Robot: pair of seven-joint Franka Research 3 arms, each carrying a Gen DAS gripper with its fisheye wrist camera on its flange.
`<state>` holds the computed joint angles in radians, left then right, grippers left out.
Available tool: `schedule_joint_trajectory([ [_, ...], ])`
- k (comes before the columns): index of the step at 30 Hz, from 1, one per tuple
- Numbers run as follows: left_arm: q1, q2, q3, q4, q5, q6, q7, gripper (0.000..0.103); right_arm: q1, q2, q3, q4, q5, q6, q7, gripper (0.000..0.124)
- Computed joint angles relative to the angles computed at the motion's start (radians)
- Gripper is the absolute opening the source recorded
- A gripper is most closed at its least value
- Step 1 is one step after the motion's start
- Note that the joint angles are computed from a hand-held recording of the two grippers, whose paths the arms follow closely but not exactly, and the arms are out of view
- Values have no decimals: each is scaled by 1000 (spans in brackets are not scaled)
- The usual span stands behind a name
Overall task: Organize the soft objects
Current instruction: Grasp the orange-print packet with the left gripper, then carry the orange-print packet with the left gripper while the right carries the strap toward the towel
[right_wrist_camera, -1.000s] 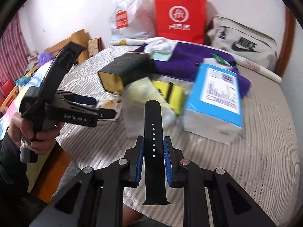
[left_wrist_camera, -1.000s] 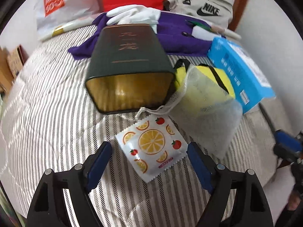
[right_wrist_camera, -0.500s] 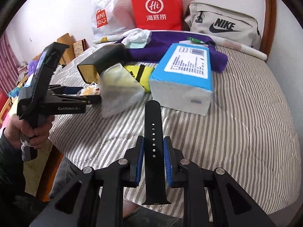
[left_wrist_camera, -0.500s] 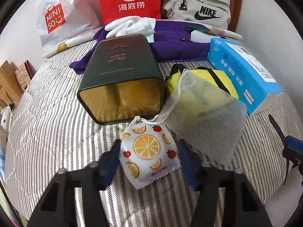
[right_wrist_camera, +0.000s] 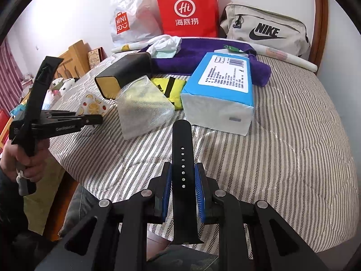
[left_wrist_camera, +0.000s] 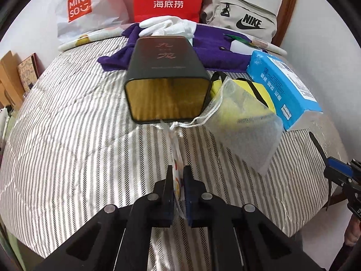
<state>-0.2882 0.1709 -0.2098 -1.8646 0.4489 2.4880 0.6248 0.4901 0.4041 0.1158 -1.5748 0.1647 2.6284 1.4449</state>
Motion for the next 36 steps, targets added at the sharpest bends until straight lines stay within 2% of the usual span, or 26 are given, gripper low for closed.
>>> schedule_joint_trajectory([
  [12, 25, -72, -1, -44, -16, 59, -13, 8, 11, 15, -4, 70, -21, -31, 4, 20],
  [23, 34, -68, 2, 23, 3, 38, 10, 8, 20, 71, -22, 204, -51, -78, 23, 20],
  [30, 35, -34, 9, 97, 18, 19, 41, 8, 32, 141, -44, 345, -88, -128, 44, 20],
  [36, 35, 20, 20, 191, 16, -8, 72, 8, 35, 245, -54, 537, -101, -193, 50, 20],
])
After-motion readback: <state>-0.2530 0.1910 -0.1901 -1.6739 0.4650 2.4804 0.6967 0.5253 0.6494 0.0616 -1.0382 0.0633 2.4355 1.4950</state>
